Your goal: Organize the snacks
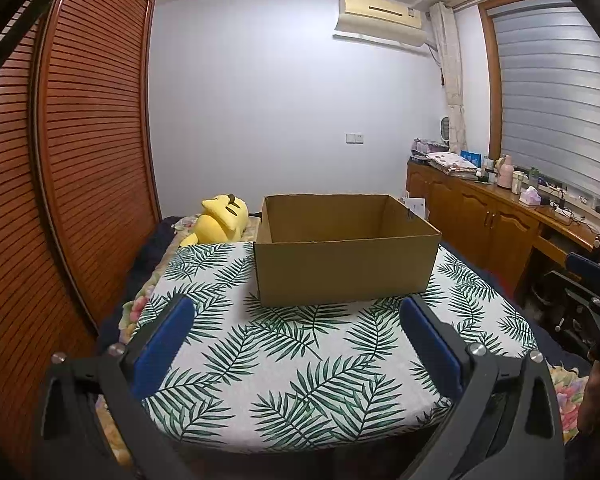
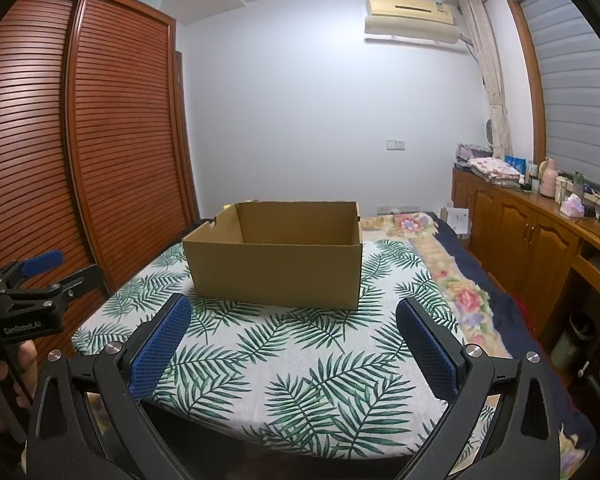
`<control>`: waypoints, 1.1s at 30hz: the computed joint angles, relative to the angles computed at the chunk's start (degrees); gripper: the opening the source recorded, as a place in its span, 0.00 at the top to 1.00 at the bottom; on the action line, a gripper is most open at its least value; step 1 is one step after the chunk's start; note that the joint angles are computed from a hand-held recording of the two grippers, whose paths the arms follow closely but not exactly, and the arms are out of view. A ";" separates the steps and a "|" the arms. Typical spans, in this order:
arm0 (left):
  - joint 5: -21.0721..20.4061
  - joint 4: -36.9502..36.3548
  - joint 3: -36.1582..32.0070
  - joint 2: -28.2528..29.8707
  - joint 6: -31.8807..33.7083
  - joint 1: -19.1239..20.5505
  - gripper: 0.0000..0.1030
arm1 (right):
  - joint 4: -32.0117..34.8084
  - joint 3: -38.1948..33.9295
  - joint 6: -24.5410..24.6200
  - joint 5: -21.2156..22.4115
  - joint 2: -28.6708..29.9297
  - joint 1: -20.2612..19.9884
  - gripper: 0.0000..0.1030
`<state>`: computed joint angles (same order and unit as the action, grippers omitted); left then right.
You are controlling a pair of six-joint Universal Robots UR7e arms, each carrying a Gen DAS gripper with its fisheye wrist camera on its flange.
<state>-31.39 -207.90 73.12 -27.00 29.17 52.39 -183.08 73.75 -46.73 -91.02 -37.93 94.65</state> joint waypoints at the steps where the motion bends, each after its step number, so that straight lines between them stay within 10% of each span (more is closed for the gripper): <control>1: -0.11 0.19 0.17 -0.12 -0.30 0.00 0.00 | -0.02 -0.02 0.01 0.01 0.02 -0.02 0.00; 33: 0.09 -1.17 1.18 -0.57 0.24 -0.30 0.00 | -0.44 -0.19 -0.11 0.00 0.31 0.05 0.00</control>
<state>-31.30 -209.07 74.29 -27.57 29.41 52.09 -183.51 73.56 -46.84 -91.02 -37.62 94.70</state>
